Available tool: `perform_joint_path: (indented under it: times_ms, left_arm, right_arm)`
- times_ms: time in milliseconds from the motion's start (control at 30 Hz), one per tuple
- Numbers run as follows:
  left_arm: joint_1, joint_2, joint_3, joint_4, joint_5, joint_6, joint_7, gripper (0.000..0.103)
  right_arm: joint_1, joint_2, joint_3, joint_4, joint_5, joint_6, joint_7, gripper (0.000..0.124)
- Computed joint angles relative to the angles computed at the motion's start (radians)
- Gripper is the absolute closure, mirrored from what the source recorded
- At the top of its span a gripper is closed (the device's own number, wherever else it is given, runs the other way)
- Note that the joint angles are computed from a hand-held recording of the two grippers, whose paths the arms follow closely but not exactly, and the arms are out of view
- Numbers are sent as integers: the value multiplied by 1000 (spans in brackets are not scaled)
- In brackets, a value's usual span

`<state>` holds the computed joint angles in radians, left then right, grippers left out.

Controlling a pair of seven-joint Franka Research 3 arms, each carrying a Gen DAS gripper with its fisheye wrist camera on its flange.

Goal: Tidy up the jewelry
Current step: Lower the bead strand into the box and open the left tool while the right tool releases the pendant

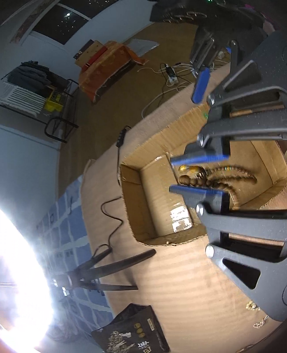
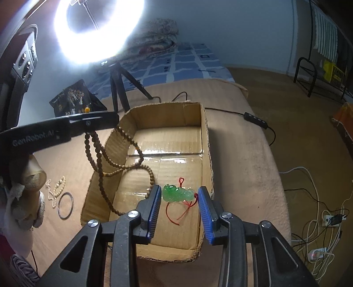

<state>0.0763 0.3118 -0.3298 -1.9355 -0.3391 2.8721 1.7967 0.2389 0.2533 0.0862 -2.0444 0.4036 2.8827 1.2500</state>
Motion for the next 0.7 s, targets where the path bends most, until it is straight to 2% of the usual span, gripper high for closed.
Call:
perform_joint_path:
  times_ms: [33, 100, 500, 700]
  left_arm:
    - [8, 3, -9, 0, -9, -5, 14, 59]
    - [4, -1, -4, -11, -4, -1, 18, 53]
    - [15, -52, 8, -80, -25, 28, 21, 53]
    - [25, -105, 13, -136, -67, 58, 67, 53]
  right_arm:
    - [4, -2, -2, -4, -6, 5, 1, 68]
    - [12, -6, -6, -11, -19, 17, 11, 54]
    - [35, -23, -21, -31, -84, 25, 67, 48]
    - [44, -47, -21, -47, -104, 35, 96, 47]
